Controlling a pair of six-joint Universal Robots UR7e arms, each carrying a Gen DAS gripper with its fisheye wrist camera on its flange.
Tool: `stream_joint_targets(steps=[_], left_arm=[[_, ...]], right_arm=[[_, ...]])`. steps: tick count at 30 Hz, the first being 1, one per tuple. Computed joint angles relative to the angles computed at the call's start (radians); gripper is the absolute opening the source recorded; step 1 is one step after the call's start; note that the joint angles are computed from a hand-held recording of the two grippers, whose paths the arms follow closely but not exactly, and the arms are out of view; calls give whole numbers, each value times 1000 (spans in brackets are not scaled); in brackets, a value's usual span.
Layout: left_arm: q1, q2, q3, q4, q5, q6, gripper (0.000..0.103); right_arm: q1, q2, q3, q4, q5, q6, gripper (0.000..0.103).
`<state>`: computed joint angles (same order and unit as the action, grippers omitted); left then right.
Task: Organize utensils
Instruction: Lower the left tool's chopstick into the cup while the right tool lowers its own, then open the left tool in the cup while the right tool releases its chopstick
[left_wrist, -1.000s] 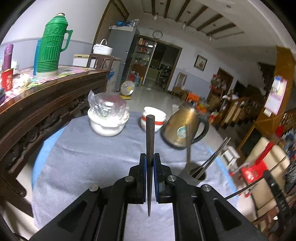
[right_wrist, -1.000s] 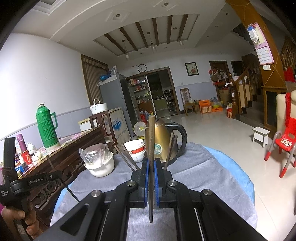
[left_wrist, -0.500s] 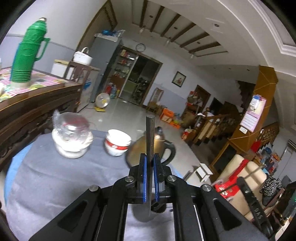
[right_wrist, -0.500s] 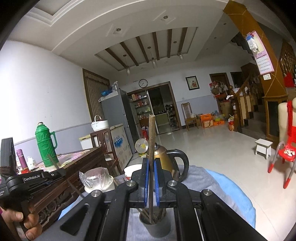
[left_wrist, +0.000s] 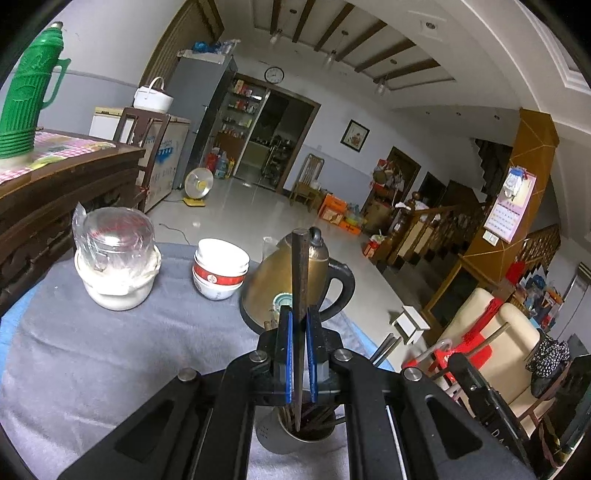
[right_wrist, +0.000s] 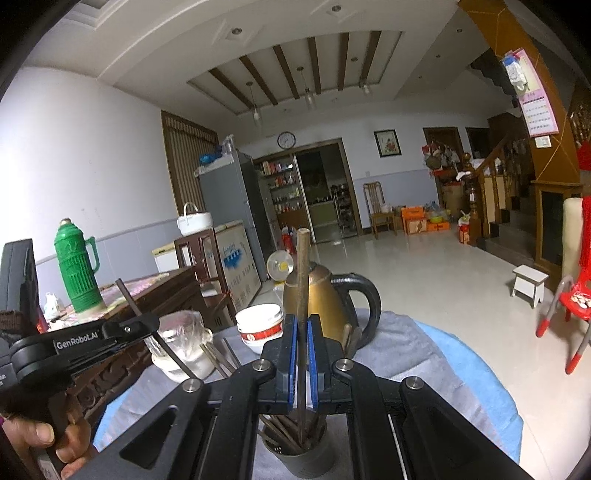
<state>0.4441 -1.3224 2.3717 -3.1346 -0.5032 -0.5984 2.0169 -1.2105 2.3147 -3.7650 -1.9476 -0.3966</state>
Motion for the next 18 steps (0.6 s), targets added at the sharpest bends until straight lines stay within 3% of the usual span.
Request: stream_joint_targets(steps=[18], left_arm=[[58,38,-48,136,-67,-33,7]], right_arm=[[-33,20,-38,186,-42,47,6]])
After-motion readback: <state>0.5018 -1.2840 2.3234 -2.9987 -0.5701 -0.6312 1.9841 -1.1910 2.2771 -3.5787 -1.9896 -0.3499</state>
